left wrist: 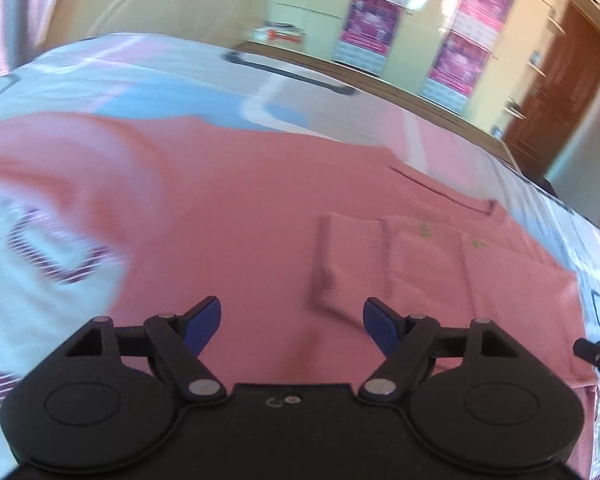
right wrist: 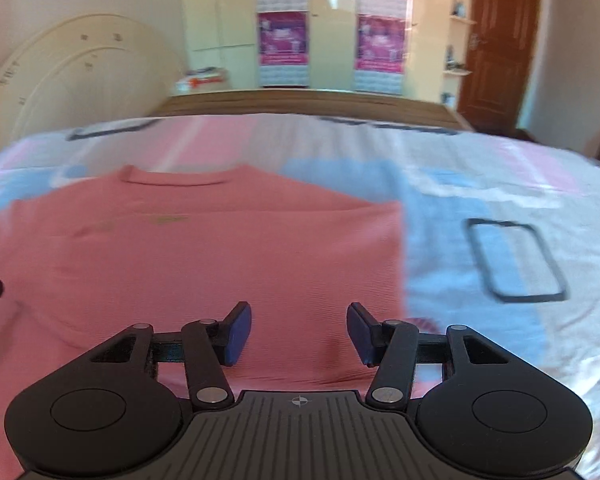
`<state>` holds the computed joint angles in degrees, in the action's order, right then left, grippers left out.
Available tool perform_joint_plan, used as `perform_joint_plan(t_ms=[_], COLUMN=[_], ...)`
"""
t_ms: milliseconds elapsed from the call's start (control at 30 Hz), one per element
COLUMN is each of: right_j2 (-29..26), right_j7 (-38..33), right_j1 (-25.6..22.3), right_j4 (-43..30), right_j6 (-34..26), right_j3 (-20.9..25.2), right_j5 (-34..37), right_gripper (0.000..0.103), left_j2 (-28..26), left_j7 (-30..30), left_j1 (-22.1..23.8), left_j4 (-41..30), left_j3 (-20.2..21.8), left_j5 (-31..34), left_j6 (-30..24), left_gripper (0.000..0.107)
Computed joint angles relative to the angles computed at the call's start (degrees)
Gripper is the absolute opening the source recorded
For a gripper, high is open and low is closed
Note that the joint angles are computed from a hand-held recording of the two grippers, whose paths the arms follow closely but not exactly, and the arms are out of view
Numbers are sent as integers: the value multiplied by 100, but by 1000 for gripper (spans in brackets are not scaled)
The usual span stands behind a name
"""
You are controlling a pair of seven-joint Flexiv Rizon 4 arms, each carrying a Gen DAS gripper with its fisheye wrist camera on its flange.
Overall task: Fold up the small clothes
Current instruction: 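Reach the left gripper to the other sleeve cuff and grasp it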
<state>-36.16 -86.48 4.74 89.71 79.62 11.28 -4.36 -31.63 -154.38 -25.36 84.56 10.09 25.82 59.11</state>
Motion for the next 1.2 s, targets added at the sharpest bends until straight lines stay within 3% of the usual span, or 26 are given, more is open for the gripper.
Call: perform_joint_plan(t_ms=[167, 467, 600, 767, 933, 1100, 1200], right_j2=[107, 243, 21, -274, -423, -524, -561], right_j7=[-324, 336, 856, 1421, 1916, 2309, 2503], right_j1=[-47, 996, 1572, 1960, 2223, 2293, 2310], right_j4=[68, 143, -115, -524, -711, -794, -810], right_j6=[-116, 50, 101, -59, -149, -242, -302], right_j3=[569, 161, -256, -531, -838, -1003, -1066], right_j5=[305, 64, -353, -769, -1144, -1394, -1505], right_gripper=[53, 53, 53, 53, 53, 53, 53], left_j2=[700, 1430, 1444, 1292, 1014, 734, 609], left_j7=[-546, -788, -458, 164, 940, 1389, 1424], left_j1=[-2, 1143, 1701, 2241, 2794, 3100, 3045], left_j4=[767, 2067, 2402, 2670, 2914, 2952, 2987], left_j3=[224, 165, 191, 229, 41, -154, -59], left_j5=[347, 287, -42, -752, -1652, -2194, -2442], left_j6=[-38, 915, 1384, 1912, 2565, 3221, 3535], left_gripper=[79, 79, 79, 78, 65, 60, 45])
